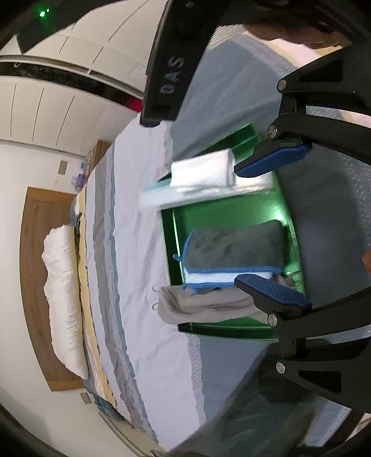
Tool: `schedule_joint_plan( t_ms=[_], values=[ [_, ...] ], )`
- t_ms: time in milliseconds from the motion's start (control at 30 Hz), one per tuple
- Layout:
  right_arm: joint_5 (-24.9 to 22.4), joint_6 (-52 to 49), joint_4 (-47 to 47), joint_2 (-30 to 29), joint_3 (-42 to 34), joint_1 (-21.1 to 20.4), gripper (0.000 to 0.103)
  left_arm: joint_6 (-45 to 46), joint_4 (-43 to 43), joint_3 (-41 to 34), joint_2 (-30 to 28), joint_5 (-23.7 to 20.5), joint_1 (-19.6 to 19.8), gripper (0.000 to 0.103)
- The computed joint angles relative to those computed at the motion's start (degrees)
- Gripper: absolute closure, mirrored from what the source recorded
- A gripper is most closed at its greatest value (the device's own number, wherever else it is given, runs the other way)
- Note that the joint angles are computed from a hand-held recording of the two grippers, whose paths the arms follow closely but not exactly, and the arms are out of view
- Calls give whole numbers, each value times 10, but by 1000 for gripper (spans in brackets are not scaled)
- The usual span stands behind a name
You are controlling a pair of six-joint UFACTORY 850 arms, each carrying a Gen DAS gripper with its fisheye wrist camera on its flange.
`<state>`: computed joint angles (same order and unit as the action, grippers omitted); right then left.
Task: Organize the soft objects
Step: 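Withdraw both tools from the tray and move toward the tissue packet and yellow towel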
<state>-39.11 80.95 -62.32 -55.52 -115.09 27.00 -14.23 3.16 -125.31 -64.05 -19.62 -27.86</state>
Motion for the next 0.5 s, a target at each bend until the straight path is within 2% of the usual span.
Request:
schedule_joint_plan(
  t_ms=[67,233,500],
  values=[
    [-7,12,-11,14,20,4,35,28,-31,41,24,17,1,39],
    [-19,44,-28,49,69,15,35,157,-177,149,94,52,6,39],
    [-39,89,-56,102,142,45,33,451,-468,300,207,96,8,39]
  ],
)
